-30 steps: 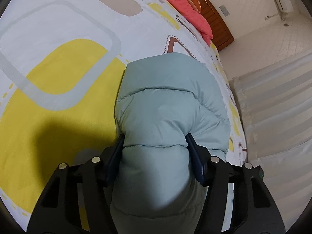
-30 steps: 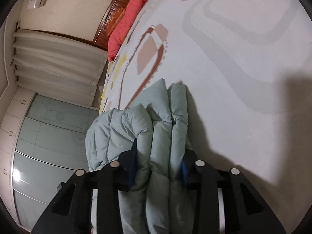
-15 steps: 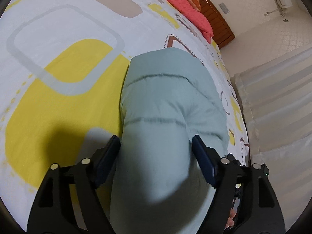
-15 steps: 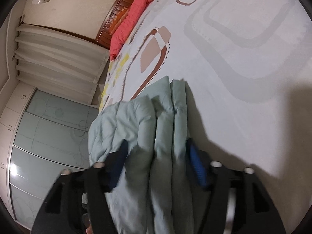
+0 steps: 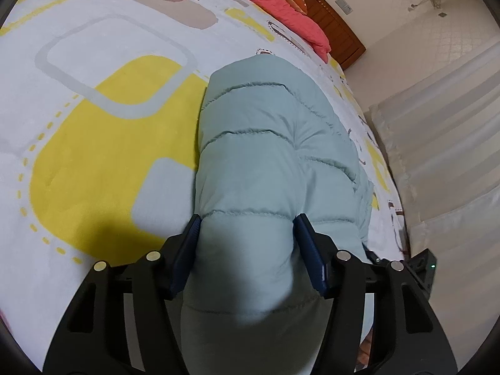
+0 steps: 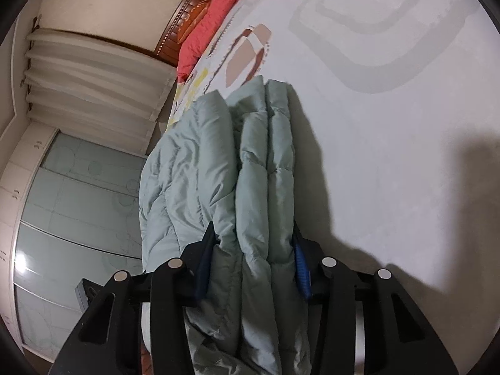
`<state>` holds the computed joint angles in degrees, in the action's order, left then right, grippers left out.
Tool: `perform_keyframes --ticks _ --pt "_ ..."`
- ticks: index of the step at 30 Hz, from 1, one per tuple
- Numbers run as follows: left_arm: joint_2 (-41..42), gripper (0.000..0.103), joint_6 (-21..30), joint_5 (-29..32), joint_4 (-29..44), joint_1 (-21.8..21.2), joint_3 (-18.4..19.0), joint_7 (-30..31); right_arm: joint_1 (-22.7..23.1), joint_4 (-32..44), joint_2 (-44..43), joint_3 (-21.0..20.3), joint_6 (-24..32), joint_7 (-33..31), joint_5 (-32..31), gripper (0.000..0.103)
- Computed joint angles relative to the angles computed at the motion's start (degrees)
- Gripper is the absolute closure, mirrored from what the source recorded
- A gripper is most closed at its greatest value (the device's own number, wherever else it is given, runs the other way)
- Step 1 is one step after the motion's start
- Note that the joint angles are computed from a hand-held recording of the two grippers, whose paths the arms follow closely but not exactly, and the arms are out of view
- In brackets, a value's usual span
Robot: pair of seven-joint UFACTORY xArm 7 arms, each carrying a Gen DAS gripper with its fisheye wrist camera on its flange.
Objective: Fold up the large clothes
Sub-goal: 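Open both grippers and pull them back from the folded bundle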
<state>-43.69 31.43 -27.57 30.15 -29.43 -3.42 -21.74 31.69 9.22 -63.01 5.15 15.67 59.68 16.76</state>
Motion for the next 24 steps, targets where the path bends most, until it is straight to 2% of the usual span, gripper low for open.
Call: perform_keyframes --ticks 3,5,12,21,24 --pt "-2.01 0.036 1.39 2.04 -0.41 1.33 -1.5 -1.2 -1.13 -0.32 -3.87 2.14 3.11 2.32 -0.21 0.058" --pt "-3.56 0.035 2.49 3.6 -0.66 2.14 -2.69 -2.49 -1.5 -0.6 -6.08 3.25 4.82 3.89 -0.41 0.058" --pt "-8.28 0.034 8.0 12.75 0.08 5.3 -7.86 -5.65 -3.67 3.07 -12.48 9.6 18.52 8.82 -4.43 0.058" --pt "-14.96 0.032 15.46 20.23 0.81 6.77 -12.47 -9.73 -5.95 12.67 -11.71 16.79 34.22 10.52 -9.97 0.057" --pt "-17.74 0.023 17.54 23.26 1.24 7.68 -14.84 -11.01 -6.63 16.77 -9.9 19.44 38.79 10.33 -11.67 0.057"
